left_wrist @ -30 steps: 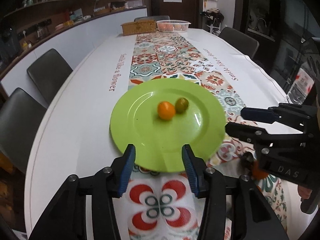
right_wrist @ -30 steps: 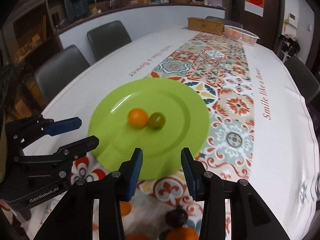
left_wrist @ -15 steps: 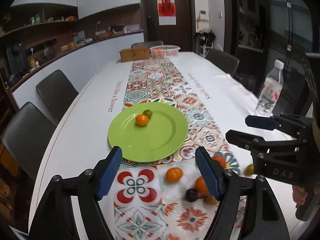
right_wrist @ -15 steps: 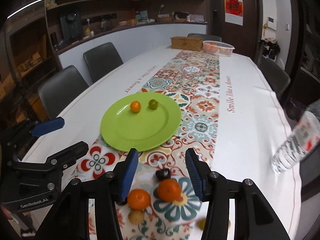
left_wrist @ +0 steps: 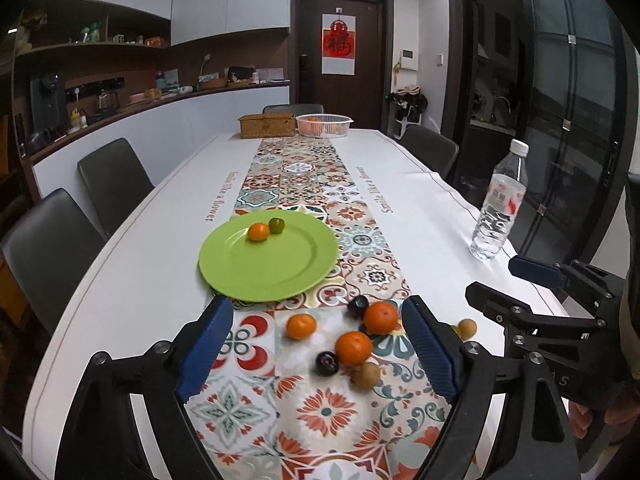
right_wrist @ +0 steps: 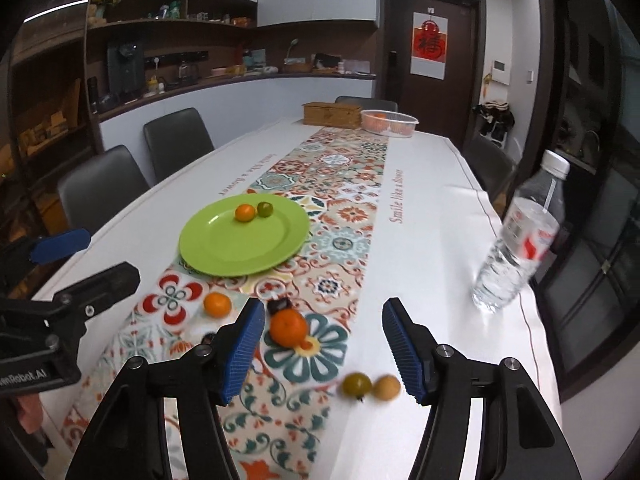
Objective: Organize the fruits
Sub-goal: 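Move both tools back toward the remaining fruit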
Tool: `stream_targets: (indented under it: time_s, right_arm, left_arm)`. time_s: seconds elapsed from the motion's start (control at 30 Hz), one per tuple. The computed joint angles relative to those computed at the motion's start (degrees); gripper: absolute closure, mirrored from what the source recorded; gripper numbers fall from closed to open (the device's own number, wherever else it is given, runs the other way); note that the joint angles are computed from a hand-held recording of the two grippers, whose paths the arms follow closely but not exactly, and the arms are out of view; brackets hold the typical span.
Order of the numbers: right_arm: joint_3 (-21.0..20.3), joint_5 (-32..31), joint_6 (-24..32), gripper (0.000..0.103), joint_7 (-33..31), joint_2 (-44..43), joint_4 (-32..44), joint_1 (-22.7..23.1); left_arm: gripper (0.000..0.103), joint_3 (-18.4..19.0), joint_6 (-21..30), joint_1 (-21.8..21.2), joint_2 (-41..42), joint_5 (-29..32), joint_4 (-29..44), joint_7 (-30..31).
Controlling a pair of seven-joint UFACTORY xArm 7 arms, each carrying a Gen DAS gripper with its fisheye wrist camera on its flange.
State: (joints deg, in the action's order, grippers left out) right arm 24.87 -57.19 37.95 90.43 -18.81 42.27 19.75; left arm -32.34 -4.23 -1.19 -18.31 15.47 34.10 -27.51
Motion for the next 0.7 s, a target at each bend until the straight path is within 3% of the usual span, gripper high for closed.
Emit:
stream_targets:
  time_s: [0.2,0.3,0.4,0.7]
  right_arm:
    - [2.6,-0.7,1.7,0.041,4.8,-3.7,-4.0,0.6]
    - [4.4,-1.5,4.4,0.041,5.9,-4.5,-5.1,0.9]
    - [4.9,-2.5,5.7,0.041,6.3,-4.5,-5.7,1.5]
    - [3.2,-2.8,5.7,0.041,4.8,-3.0,-7.7,3.7]
  left_arm:
    - [0.016,-9.7,-2.6,8.0,-2.4,-0.4,-2.4,-3.1]
    - [0.016,-19.9,-5.3,17.4,-6.0,-1.5,-3.7,-4.4]
    - [0.016,-26.5,-6.8,22.9,-8.6,-3.0,-4.7,-4.3]
    - [0.017,-35.4,-7.6,29.3,-7.8,-4.2,-4.1,-3.0]
